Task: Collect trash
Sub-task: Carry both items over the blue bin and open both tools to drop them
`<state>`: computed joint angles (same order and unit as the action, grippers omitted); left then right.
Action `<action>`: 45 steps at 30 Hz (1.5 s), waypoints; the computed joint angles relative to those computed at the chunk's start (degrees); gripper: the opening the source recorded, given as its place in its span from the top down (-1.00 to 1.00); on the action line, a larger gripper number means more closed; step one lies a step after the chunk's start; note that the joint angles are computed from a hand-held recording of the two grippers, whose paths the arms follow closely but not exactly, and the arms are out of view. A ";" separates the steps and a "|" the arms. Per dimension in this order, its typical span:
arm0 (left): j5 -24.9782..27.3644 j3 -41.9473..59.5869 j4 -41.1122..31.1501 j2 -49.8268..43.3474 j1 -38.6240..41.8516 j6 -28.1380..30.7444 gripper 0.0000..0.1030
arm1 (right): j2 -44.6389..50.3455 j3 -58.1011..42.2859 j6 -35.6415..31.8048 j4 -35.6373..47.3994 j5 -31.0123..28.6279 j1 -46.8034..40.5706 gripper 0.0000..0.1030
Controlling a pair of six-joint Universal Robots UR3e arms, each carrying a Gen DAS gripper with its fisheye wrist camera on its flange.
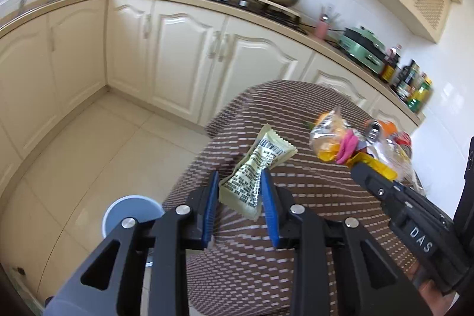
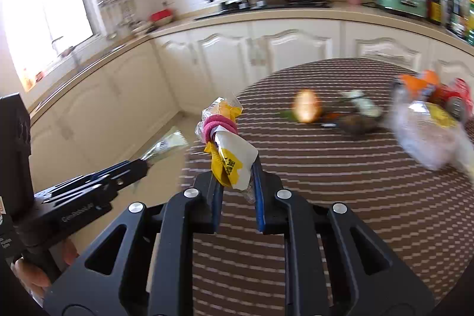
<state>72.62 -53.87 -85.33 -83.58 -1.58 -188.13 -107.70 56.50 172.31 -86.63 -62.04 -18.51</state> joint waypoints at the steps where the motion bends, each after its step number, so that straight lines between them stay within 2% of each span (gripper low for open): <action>1: -0.71 -1.38 -0.31 1.20 1.93 0.69 0.46 | 1.86 -0.22 2.23 -2.47 -2.44 4.22 0.65; 4: -4.05 -6.65 -1.86 5.73 9.96 4.01 0.46 | 8.49 -1.87 7.60 -8.61 -8.69 16.25 0.65; 7: -6.97 -11.31 -3.77 9.48 18.03 7.90 0.46 | 14.62 -3.93 10.65 -12.19 -12.41 24.30 0.65; 10: -9.57 -15.19 -6.06 11.65 25.74 12.03 0.46 | 19.55 -5.75 12.57 -14.57 -15.00 30.22 0.65; 16: -9.23 -22.85 -5.30 11.98 34.27 16.06 0.46 | 29.54 -9.16 15.14 -18.88 -18.58 38.56 0.65; 23: -6.76 -27.53 0.59 6.65 33.70 15.87 0.39 | 37.05 -9.63 16.03 -22.23 -19.95 41.98 0.65; 30: -4.32 -28.49 4.34 1.27 30.05 13.99 0.34 | 40.14 -8.78 17.05 -24.07 -20.35 42.10 0.65; 45: -3.64 -30.89 6.23 1.55 30.59 13.56 0.34 | 45.38 -12.98 17.57 -21.76 -19.85 41.99 0.65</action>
